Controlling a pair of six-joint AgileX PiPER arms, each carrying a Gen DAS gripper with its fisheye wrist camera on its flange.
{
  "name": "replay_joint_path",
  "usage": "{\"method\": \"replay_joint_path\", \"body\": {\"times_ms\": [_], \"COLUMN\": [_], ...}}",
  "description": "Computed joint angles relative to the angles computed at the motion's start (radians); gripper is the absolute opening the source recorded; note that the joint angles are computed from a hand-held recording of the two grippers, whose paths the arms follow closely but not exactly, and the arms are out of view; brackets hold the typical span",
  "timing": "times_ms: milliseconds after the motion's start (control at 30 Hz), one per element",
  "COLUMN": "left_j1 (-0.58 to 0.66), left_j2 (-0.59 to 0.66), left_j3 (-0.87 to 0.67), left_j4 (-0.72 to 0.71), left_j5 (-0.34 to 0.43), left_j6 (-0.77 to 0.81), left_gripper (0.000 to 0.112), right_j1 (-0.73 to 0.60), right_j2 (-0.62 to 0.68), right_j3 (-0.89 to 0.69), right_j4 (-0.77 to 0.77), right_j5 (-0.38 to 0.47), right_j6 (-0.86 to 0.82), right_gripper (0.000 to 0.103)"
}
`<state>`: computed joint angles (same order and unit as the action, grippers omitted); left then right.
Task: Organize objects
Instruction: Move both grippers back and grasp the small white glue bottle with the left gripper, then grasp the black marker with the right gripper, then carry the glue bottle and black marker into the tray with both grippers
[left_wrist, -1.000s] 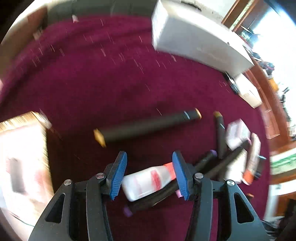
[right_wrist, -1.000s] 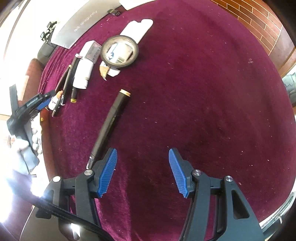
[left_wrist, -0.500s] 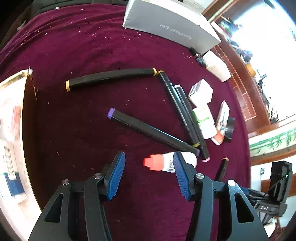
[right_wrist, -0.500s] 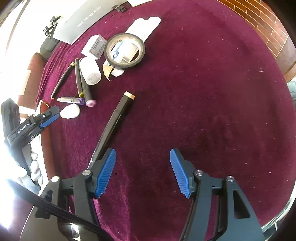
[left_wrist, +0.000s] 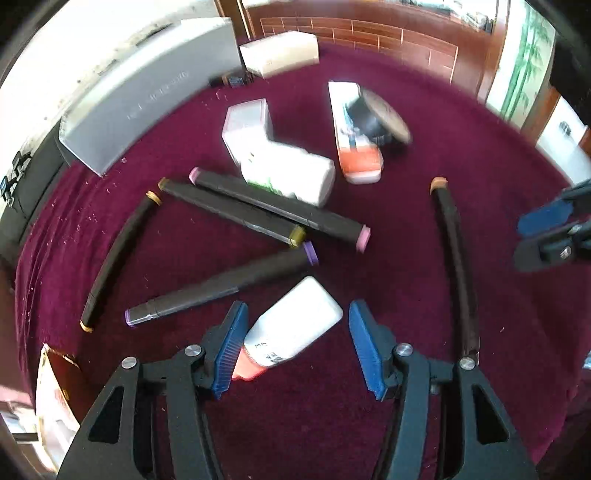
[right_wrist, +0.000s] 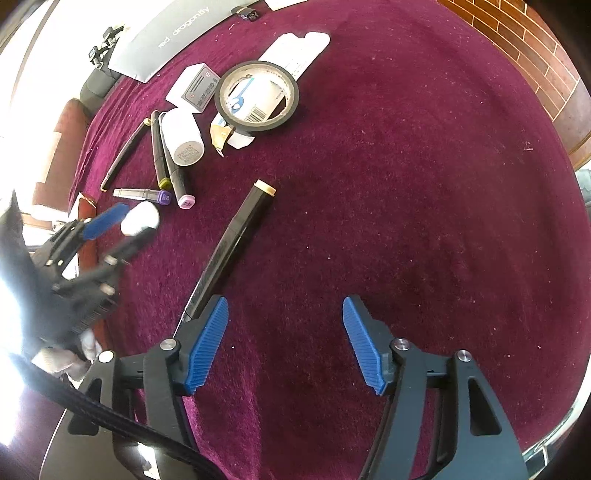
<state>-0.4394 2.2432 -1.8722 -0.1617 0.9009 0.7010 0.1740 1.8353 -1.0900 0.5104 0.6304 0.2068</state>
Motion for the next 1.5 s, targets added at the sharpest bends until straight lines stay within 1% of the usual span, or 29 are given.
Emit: {"method": "replay_joint_path", "body": {"times_ms": [33, 67, 100, 133, 200, 233, 300, 333, 400, 433, 500, 533, 600, 633, 733, 833, 867, 933, 1000, 1067, 1133, 1167, 1200, 1233, 1300, 1333, 1367, 1400, 1500], "left_j1": [0.006, 0.013, 0.022, 0.031, 0.028, 0.022, 0.000, -0.009, -0.023, -0.024, -0.008, -0.005, 0.027, 0.040, 0.083, 0.114, 0.120, 0.120, 0.102, 0.093, 0.091, 0.116, 0.135, 0.150, 0.191, 0.215, 0.234, 0.251, 0.314], "left_j2": [0.024, 0.056, 0.068, 0.064, 0.049, 0.038, 0.022, 0.012, -0.051, -0.075, -0.088, -0.093, -0.096, -0.106, -0.168, -0.197, -0.199, -0.228, -0.253, -0.274, -0.269, -0.263, -0.258, -0.260, -0.274, -0.283, -0.294, -0.302, -0.320], "left_j3": [-0.048, -0.121, -0.155, -0.153, -0.135, -0.116, -0.070, -0.036, 0.099, 0.148, 0.168, 0.168, 0.156, 0.162, 0.246, 0.335, 0.347, 0.418, 0.475, 0.518, 0.501, 0.481, 0.465, 0.465, 0.460, 0.471, 0.486, 0.493, 0.506], "left_j4": [-0.012, -0.027, -0.055, -0.088, -0.095, -0.090, -0.057, -0.046, -0.053, -0.056, -0.083, -0.080, -0.132, -0.149, -0.197, -0.232, -0.245, -0.299, -0.298, -0.306, -0.301, -0.333, -0.359, -0.373, -0.413, -0.431, -0.446, -0.458, -0.487], "left_j5": [0.058, 0.145, 0.194, 0.213, 0.219, 0.201, 0.134, 0.095, -0.045, -0.088, -0.078, -0.064, -0.001, 0.012, 0.011, -0.037, -0.038, -0.112, -0.188, -0.237, -0.198, -0.130, -0.084, -0.063, 0.002, 0.016, 0.022, 0.031, 0.077], "left_j6": [-0.037, -0.088, -0.100, -0.095, -0.098, -0.094, -0.107, -0.116, -0.106, -0.120, -0.146, -0.171, -0.185, -0.187, -0.160, -0.123, -0.119, -0.082, -0.059, -0.056, -0.070, -0.051, -0.040, -0.023, 0.028, 0.057, 0.081, 0.100, 0.136], "left_gripper": [0.043, 0.042, 0.035, 0.028, 0.026, 0.026, 0.027, 0.031, 0.034, 0.034, 0.031, 0.022, 0.022, 0.022, 0.022, 0.022, 0.022, 0.023, 0.024, 0.024, 0.022, 0.022, 0.022, 0.022, 0.022, 0.022, 0.022, 0.022, 0.022], "right_j1": [0.000, -0.002, -0.002, -0.004, -0.010, -0.012, -0.008, -0.004, 0.003, 0.006, 0.011, 0.015, 0.025, 0.031, 0.060, 0.096, 0.110, 0.149, 0.196, 0.239, 0.274, 0.289, 0.309, 0.324, 0.345, 0.344, 0.340, 0.329, 0.314], "right_j2": [-0.001, -0.001, -0.001, 0.000, -0.004, -0.005, -0.004, -0.001, 0.002, 0.002, 0.002, 0.003, 0.006, 0.010, 0.037, 0.078, 0.096, 0.140, 0.189, 0.235, 0.269, 0.283, 0.296, 0.299, 0.296, 0.280, 0.268, 0.248, 0.193], "right_j3": [0.001, 0.001, 0.001, 0.003, 0.010, 0.013, 0.011, 0.005, -0.006, -0.008, -0.017, -0.022, -0.041, -0.054, -0.102, -0.158, -0.182, -0.247, -0.332, -0.415, -0.473, -0.496, -0.520, -0.525, -0.521, -0.494, -0.476, -0.444, -0.362], "right_j4": [0.001, 0.004, 0.008, 0.014, 0.024, 0.029, 0.021, 0.007, -0.016, -0.019, -0.031, -0.040, -0.063, -0.072, -0.097, -0.126, -0.146, -0.218, -0.344, -0.466, -0.562, -0.596, -0.645, -0.686, -0.749, -0.751, -0.745, -0.725, -0.674], "right_j5": [0.000, 0.001, 0.001, 0.000, -0.003, -0.006, -0.007, -0.004, 0.002, 0.003, 0.007, 0.009, 0.015, 0.017, 0.024, 0.037, 0.044, 0.070, 0.115, 0.176, 0.226, 0.252, 0.286, 0.307, 0.337, 0.320, 0.312, 0.289, 0.222], "right_j6": [-0.001, -0.004, -0.009, -0.015, -0.025, -0.031, -0.022, -0.008, 0.012, 0.017, 0.033, 0.043, 0.069, 0.081, 0.127, 0.184, 0.215, 0.308, 0.438, 0.567, 0.665, 0.692, 0.729, 0.752, 0.772, 0.764, 0.759, 0.750, 0.759], "right_gripper": [0.065, 0.065, 0.065, 0.065, 0.065, 0.065, 0.065, 0.065, 0.065, 0.065, 0.065, 0.065, 0.065, 0.065, 0.065, 0.065, 0.065, 0.065, 0.067, 0.067, 0.067, 0.066, 0.063, 0.054, 0.027, 0.023, 0.015, 0.012, 0.012]}}
